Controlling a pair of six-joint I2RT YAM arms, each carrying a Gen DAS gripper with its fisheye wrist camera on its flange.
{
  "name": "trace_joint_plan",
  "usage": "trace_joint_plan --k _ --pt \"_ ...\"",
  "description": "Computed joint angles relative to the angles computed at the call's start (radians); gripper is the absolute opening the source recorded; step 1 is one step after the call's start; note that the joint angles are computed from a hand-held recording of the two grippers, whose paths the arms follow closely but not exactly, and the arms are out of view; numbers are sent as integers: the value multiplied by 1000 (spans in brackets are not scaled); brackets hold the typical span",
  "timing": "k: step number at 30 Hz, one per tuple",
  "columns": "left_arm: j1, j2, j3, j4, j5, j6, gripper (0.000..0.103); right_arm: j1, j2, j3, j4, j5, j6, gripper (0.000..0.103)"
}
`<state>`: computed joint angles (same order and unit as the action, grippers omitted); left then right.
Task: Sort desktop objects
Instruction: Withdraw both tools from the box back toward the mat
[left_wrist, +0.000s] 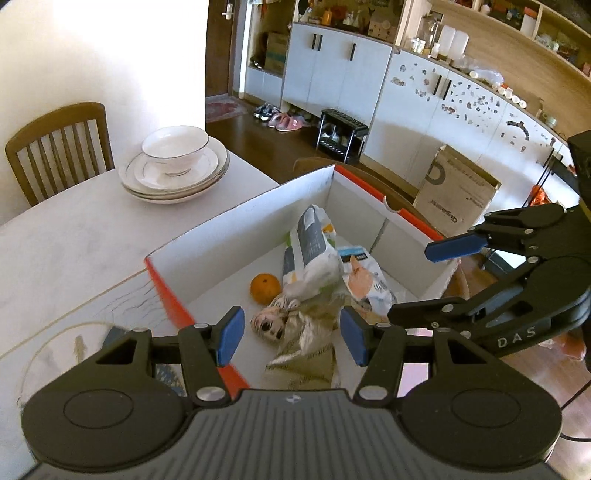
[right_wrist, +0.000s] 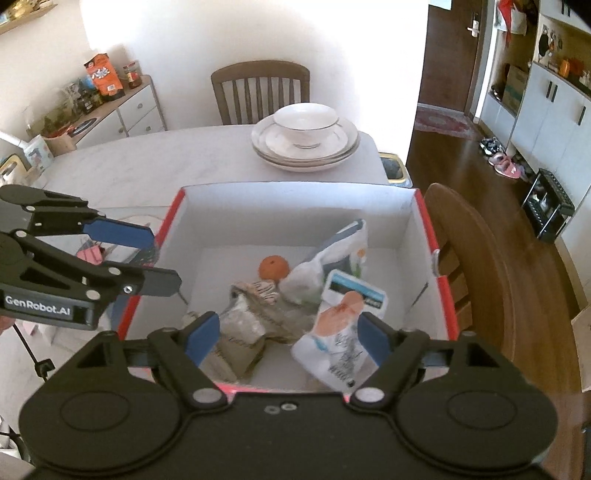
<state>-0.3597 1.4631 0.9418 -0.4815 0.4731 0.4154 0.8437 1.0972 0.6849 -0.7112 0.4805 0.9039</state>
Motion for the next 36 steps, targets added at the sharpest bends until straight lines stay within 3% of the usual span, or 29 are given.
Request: trace_joint_plan --k 9,12,16,19,28,36 --pt "205 -58 -51 -108 107 182 56 127 153 93 -10 46 174 87" --pt "284 -62 -57 -145 140 263 65 163 228 143 -12 57 224 87" --pt "389 -50 -48 -206 182 381 65 198 320 209 -5 67 280 88" --pt "473 -36 -42 -237 208 474 71 221 394 268 0 69 302 88" --pt "715 113 37 -339 256 725 85 254 633 473 8 38 324 89" --pt "882 272 118 -377 245 896 95 283 838 720 -86 65 327 94"
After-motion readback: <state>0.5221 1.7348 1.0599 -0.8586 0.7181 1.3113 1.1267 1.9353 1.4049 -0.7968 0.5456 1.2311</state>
